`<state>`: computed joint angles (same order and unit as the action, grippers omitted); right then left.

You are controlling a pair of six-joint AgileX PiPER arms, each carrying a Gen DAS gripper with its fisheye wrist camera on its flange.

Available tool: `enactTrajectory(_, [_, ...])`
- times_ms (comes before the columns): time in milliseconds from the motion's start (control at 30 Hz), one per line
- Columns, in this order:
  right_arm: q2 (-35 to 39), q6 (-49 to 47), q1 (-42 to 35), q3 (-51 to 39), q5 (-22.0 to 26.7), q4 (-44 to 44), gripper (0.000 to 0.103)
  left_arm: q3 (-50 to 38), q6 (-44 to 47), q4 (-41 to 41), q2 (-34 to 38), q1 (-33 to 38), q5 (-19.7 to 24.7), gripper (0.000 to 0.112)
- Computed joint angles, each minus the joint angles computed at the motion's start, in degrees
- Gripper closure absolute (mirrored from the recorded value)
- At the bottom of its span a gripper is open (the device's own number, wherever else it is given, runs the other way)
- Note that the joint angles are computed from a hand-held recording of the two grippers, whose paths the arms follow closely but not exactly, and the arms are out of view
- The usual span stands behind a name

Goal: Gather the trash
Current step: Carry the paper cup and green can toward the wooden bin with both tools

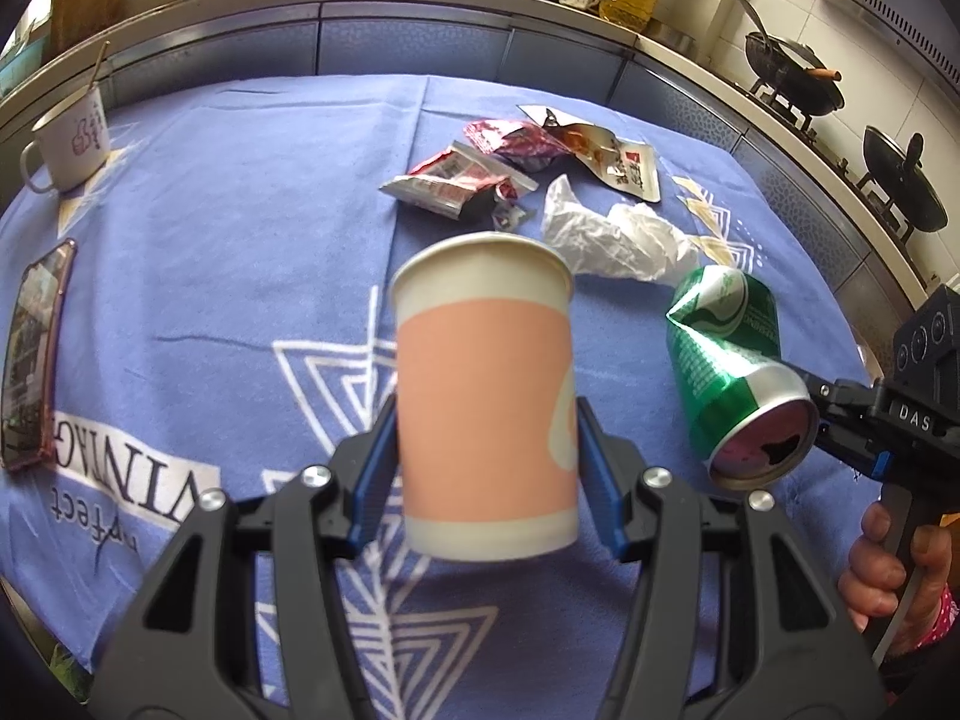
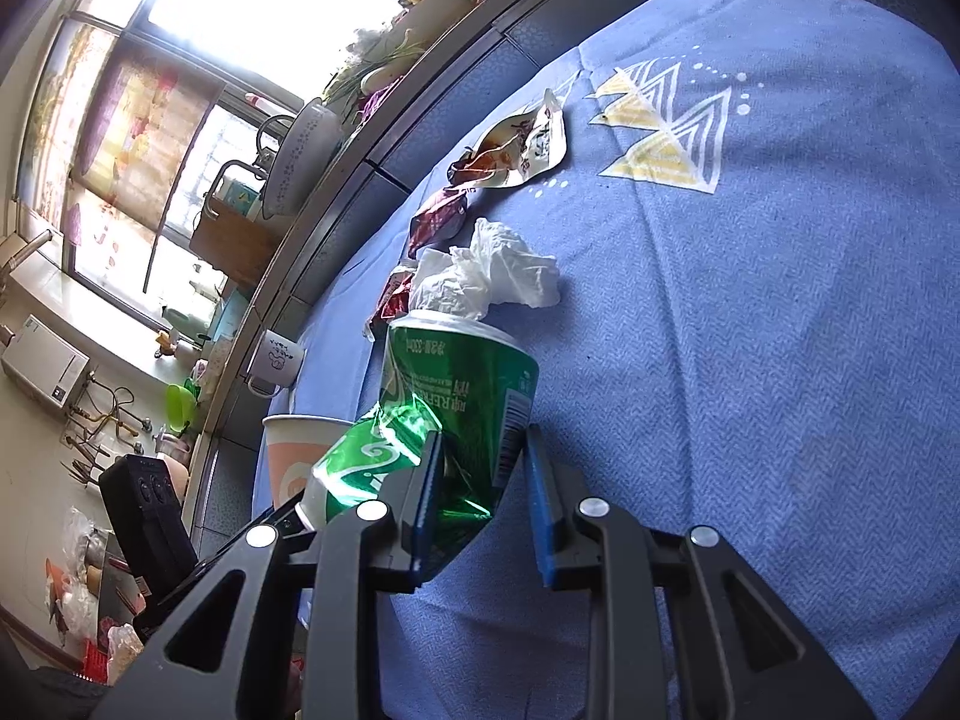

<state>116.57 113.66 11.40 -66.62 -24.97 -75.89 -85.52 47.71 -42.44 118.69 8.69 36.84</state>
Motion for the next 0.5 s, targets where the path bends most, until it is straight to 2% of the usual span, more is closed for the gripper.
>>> enactTrajectory(500, [-1.9,-6.5,-7.1,5.8,-5.6,7.4,0.078,-2.4,-3.7,2.7,-0.4,-4.1,0.8,0.059])
